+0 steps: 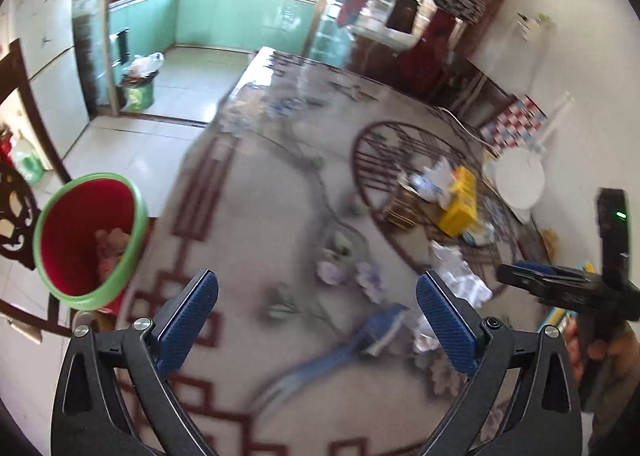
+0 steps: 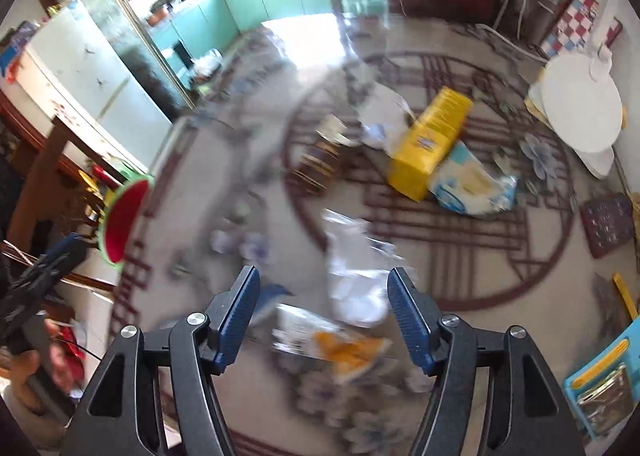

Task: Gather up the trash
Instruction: 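Grasp the foil wrapper with the right gripper while the left grasps a snack wrapper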

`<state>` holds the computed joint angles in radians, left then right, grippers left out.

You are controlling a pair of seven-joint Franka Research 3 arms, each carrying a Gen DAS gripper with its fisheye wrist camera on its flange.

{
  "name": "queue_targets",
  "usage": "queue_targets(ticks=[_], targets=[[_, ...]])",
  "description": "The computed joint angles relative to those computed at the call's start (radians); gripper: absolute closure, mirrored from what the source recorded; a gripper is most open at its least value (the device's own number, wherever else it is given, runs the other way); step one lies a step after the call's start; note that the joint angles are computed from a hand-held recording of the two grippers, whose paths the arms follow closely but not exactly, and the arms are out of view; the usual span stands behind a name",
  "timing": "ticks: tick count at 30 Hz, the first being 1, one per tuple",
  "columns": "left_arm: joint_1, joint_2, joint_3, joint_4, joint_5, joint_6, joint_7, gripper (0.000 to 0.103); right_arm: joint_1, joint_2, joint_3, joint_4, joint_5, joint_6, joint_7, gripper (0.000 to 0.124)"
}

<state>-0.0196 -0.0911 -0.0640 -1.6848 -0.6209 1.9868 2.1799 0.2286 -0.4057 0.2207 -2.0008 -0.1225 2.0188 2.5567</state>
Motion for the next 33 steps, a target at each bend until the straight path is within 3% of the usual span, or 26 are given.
queue_targets(ticks=[8, 10, 11, 14, 20, 27, 30, 32, 33], targets=[[-0.056, -0.115, -0.002, -0.128, 0.023, -0.017, -0.016, 0.003, 0.016, -0.018, -0.107, -0.222, 0.264, 0.211, -0.113, 0.06], [-0.07, -0.14, -0.001, -0.157, 0.033, -0.012, -0.022, 0.003, 0.013, -0.042, -0.109, -0.281, 0.307, 0.292, -0.134, 0.077], [-0.079, -0.15, -0.002, -0.169, 0.041, -0.009, -0.023, 0.003, 0.008, -0.056, -0.104, -0.296, 0.308, 0.315, -0.14, 0.079], [-0.105, -0.172, 0.001, -0.201, 0.053, -0.007, -0.001, 0.003, -0.017, -0.088, -0.069, -0.288, 0.255, 0.309, -0.145, 0.083], [-0.171, -0.161, -0.008, -0.233, 0.045, -0.043, 0.123, 0.003, -0.069, -0.185, -0.001, -0.244, 0.121, 0.203, -0.107, 0.083], [-0.184, -0.081, -0.055, -0.218, 0.032, -0.071, 0.006, 0.004, -0.088, -0.302, 0.011, -0.285, 0.127, 0.136, -0.036, 0.081], [-0.194, -0.076, -0.076, -0.22, 0.063, -0.061, 0.013, 0.021, -0.095, -0.341, 0.014, -0.31, 0.141, 0.112, -0.01, 0.081], [-0.203, -0.074, -0.085, -0.222, 0.085, -0.067, 0.028, 0.048, -0.099, -0.354, 0.017, -0.321, 0.147, 0.107, 0.002, 0.081], [-0.204, -0.066, -0.082, -0.216, 0.082, -0.083, 0.031, 0.053, -0.099, -0.36, 0.017, -0.326, 0.15, 0.103, 0.005, 0.081]])
